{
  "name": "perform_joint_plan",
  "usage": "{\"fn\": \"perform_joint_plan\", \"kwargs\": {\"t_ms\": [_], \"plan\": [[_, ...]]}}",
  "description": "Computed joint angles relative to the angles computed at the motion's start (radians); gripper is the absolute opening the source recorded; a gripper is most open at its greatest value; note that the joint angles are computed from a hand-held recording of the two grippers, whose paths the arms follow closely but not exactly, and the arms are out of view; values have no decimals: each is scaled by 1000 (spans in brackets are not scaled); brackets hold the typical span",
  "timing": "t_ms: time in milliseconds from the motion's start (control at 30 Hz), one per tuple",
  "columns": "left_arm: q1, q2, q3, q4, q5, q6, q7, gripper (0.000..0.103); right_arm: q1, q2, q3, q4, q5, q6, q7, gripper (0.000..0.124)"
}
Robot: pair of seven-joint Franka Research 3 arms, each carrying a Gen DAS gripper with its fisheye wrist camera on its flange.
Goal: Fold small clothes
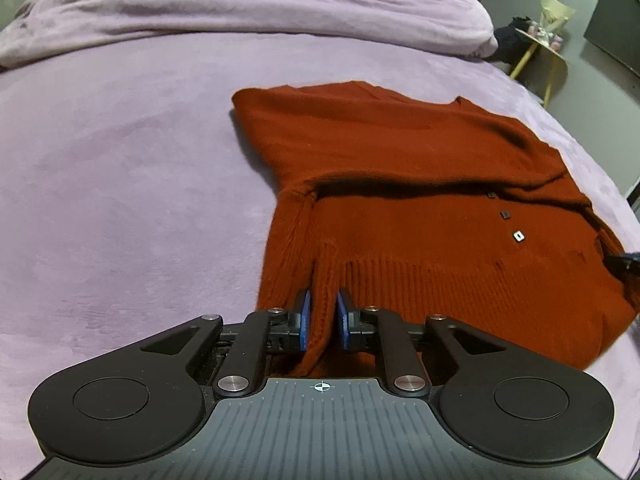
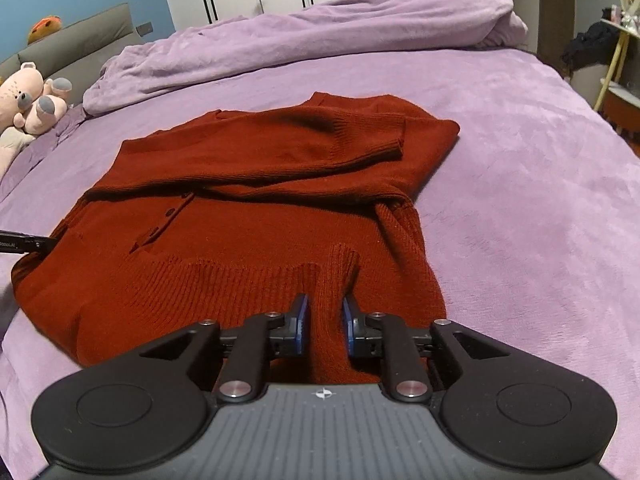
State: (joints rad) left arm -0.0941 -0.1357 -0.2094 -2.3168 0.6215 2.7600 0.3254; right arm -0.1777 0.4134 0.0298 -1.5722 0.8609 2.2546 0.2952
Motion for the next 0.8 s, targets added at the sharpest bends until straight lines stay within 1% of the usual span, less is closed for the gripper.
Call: {"fn": "perform_joint_plan", "kwargs": {"t_ms": [67,100,167,233,267,333,400,467,500,567,633,667,733,800], "plan": [[-2,5,7,-1,-24,13,6,14,3,-5,4,-16,10,23,-13,17],[-1,5,7,0,-31,13,3,14,5,-10,5,-25,14,36,-22,11],[0,7,1,8,-17,0,-9,9,4,-20,10,-42,31,45,-48,8],[5,10,-21,33,63,-43,-63,8,4,-39,16,-65,67,77,-81,7],[8,5,-29,40,114,-51,-103,8,-1,-43,20,-64,96,77,-93,7],[25,-18,-45,50,255,-50,-235,8,-11,-45,28,-46,162,72,-113,7],[46,-33,-49,70,372,-39,-356,8,-11,-34,36,-10,219,82,-136,7],[63,-23,-48,113,466,-55,-436,8,2,-7,46,40,257,121,-150,7],[67,-6,-45,144,503,-76,-466,8,13,15,51,72,265,150,-147,7],[63,37,-31,200,540,-113,-500,8,36,75,58,152,247,195,-103,7],[49,97,-14,263,559,-161,-522,8,62,148,57,246,182,232,-14,7],[40,128,-2,291,551,-172,-516,8,75,190,53,298,138,237,40,7],[22,183,24,331,499,-200,-483,8,103,268,36,393,42,234,145,8],[8,232,44,355,415,-204,-420,8,117,325,20,465,-45,200,231,9]]}}
